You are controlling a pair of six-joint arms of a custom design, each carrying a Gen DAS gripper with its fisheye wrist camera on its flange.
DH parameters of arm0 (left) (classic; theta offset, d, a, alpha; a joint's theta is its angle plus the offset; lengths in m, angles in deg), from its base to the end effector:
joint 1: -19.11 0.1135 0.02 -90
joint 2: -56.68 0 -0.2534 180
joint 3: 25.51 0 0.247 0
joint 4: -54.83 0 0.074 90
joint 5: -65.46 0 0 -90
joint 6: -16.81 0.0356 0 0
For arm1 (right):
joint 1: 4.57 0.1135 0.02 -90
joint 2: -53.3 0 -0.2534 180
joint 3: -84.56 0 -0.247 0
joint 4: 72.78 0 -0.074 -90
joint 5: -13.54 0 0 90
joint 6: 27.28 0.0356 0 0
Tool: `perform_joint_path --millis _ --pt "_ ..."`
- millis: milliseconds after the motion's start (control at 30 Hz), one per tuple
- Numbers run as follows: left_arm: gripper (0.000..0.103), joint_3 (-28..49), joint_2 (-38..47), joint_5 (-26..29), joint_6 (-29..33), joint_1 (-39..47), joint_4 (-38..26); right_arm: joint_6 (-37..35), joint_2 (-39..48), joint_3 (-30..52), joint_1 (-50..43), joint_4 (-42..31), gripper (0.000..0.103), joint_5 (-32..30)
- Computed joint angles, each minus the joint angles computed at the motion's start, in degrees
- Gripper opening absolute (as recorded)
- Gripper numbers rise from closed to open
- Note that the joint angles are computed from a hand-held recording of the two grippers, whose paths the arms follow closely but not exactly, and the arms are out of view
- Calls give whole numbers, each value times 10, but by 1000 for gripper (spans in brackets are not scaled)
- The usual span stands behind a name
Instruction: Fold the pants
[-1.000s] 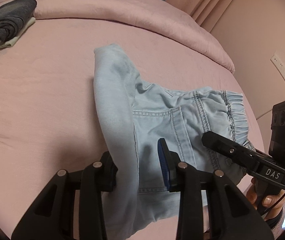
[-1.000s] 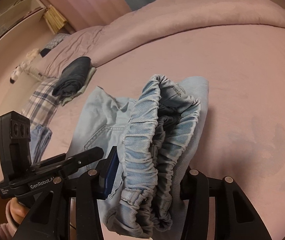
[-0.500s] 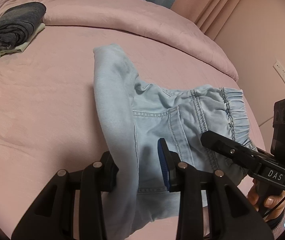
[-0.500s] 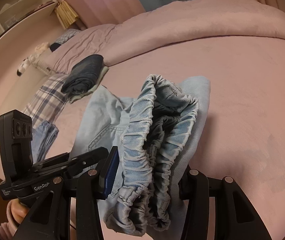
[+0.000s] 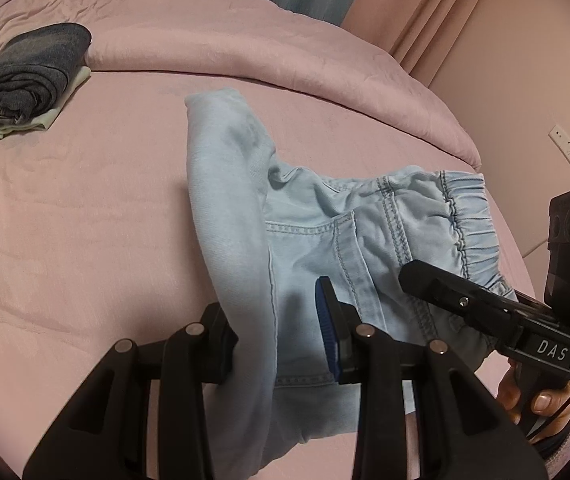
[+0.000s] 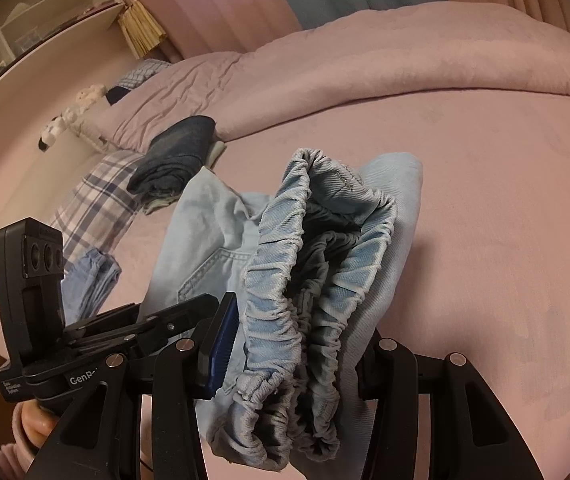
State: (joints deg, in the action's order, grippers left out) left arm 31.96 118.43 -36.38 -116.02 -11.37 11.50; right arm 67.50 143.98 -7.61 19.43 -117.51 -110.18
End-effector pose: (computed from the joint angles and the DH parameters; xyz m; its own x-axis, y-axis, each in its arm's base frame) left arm 0.1931 -0.1052 0.2379 -0.7233 -0.3464 -0.5974 -0.1561 0.9247 -0.3472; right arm 0.3022 0.1562 0.2781 -0.7288 -0.2486 -0.6381 -0.6218 0.6304 0.4646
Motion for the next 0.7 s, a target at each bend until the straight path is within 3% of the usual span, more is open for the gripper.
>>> perform_joint_path --millis 233,700 --pt "33 16 17 13 23 23 4 1 -2 -1 0 0 51 1" --pt "33 60 69 39 76 75 16 0 44 70 -9 -14 51 -1"
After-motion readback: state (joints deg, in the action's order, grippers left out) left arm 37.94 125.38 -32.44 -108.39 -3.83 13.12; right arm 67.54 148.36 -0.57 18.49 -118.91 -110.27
